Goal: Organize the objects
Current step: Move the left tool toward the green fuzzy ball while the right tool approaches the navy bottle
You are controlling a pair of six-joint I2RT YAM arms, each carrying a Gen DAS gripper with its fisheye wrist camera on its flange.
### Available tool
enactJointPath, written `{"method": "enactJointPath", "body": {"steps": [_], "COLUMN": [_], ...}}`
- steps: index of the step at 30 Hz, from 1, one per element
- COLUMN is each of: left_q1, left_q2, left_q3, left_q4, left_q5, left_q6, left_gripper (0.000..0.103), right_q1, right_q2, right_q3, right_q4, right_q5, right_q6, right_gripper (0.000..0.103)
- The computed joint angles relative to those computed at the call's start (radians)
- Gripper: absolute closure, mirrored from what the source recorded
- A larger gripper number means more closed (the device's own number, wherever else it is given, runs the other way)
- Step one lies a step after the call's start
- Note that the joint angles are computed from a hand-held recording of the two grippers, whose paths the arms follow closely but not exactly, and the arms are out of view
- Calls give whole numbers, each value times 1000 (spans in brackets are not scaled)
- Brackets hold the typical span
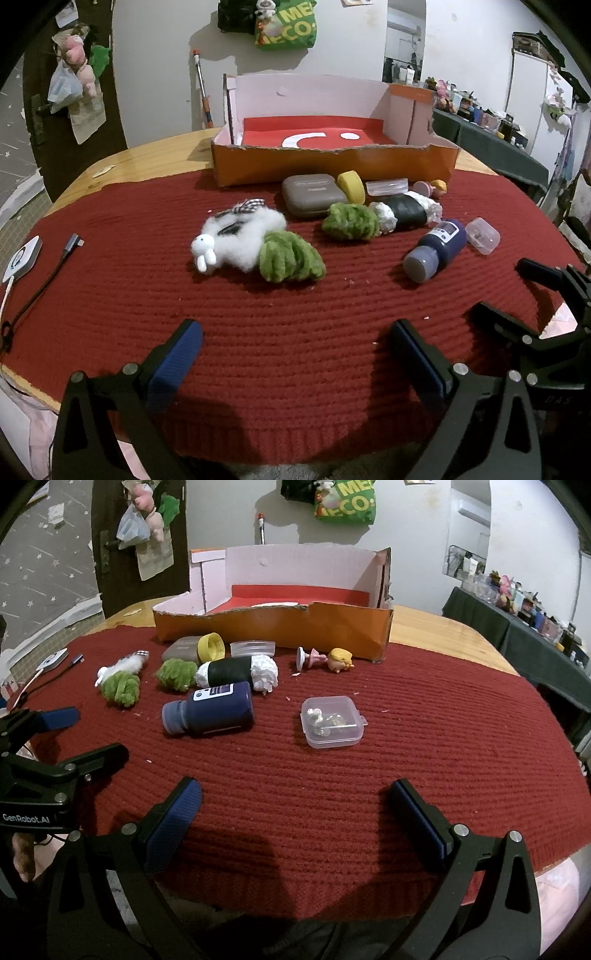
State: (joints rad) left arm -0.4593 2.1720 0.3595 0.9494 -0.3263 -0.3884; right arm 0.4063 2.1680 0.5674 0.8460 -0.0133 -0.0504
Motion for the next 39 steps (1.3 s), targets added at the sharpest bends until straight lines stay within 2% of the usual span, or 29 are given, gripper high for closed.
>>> {"method": "enactJointPath", "body": {"steps": [4,9,17,24,30,39], "left_q1": [6,20,41,65,104,127], "left_q2": [-4,-13,-28,-34,-34,-37], "left_q3": [-3,-4,5,34,50,77], "left_q4": [8,13,14,-14,-25,-54], "left_q5": [9,26,84,126,168,184], "left_q6": [10,21,44,73,83,99], "left_gripper": [4,15,35,52,59,60], "right_q1": [5,23,44,48,52,63], "right_q2": [-8,-16,-20,-10,5,31], "right_q3": [0,3,35,87,124,187], "right_q4": [-11,-24,-65,-109,-126,-158], "right_q5": [-10,-42,-77,-101,-118,-122], "right_q6": [-7,-21,-43,-60,-73,-86], "right_gripper": [0,1,14,20,20,20]}}
